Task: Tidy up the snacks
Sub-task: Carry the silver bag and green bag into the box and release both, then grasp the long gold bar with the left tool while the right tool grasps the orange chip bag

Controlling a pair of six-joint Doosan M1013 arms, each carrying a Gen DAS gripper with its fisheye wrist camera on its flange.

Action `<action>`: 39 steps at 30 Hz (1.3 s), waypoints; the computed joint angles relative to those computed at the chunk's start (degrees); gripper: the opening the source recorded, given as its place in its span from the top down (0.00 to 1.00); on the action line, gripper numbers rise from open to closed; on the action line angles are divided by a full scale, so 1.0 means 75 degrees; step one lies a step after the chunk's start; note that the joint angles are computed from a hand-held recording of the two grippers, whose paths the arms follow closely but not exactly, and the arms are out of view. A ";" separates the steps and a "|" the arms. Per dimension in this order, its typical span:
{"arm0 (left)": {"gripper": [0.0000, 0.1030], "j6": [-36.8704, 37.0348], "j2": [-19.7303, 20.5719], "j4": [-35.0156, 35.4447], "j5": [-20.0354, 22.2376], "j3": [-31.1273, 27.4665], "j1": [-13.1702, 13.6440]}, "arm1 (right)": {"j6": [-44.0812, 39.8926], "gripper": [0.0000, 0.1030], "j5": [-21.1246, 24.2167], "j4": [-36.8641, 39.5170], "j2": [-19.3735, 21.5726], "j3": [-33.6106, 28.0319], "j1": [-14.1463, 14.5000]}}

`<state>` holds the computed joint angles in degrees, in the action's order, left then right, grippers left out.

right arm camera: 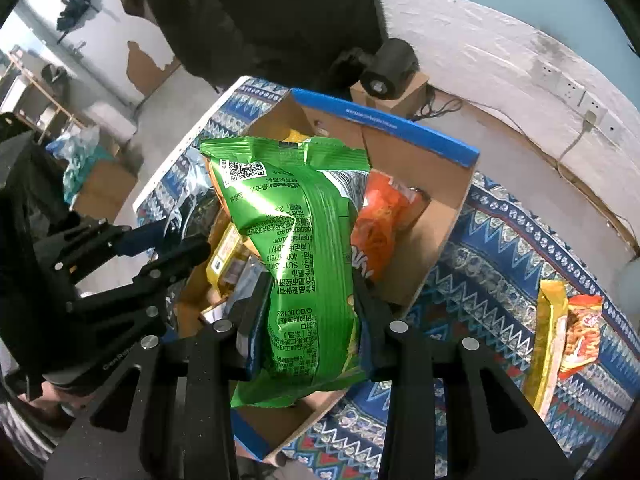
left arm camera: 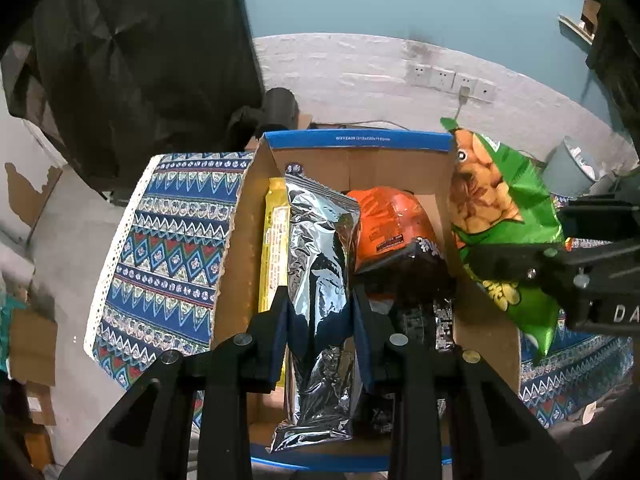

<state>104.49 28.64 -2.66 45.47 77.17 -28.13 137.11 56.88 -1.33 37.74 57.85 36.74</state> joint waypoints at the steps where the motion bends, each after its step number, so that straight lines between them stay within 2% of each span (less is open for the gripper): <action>1: 0.71 -0.0069 0.0009 0.0083 0.0006 -0.0007 -0.0012 | -0.0035 0.63 -0.0006 0.0048 0.0012 -0.0008 -0.0001; 3: 0.69 -0.0237 0.0026 0.0247 0.0040 -0.0030 -0.0040 | -0.0094 0.62 -0.0008 0.0129 0.0017 -0.0007 -0.0007; 5: 0.63 -0.0219 0.0022 0.0194 0.0055 -0.0033 -0.0031 | -0.0072 0.62 0.0010 0.0126 0.0034 -0.0042 -0.0011; 6: 0.53 -0.0256 0.0014 0.0227 0.0036 -0.0024 -0.0035 | -0.0036 0.60 -0.0030 0.0122 0.0012 -0.0007 -0.0014; 7: 0.45 -0.0285 0.0000 0.0250 -0.0003 -0.0005 -0.0040 | -0.0001 0.55 -0.0092 0.0131 -0.0016 0.0046 -0.0022; 12: 0.35 -0.0197 -0.0135 0.0256 -0.0326 0.0160 -0.0096 | 0.0310 0.46 -0.0289 -0.0076 -0.0223 0.0345 -0.0029; 14: 0.34 -0.0138 -0.0162 0.0225 -0.0374 0.0192 -0.0128 | 0.0489 0.38 -0.0304 -0.0203 -0.0321 0.0475 -0.0029; 16: 0.34 -0.0018 -0.0173 0.0123 -0.0365 0.0195 -0.0167 | 0.0658 0.36 -0.0275 -0.0364 -0.0405 0.0583 -0.0028; 20: 0.34 0.0122 -0.0195 0.0100 -0.0364 0.0214 -0.0285 | 0.0884 0.34 -0.0143 -0.0667 -0.0582 0.0805 -0.0014; 39: 0.33 0.0461 -0.0272 0.0200 -0.0354 0.0273 -0.0822 | 0.2096 0.28 -0.0373 -0.1291 -0.1766 0.2588 0.0004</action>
<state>107.95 26.60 -1.16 42.82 79.22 -34.30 152.83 54.08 -11.01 24.50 77.26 36.77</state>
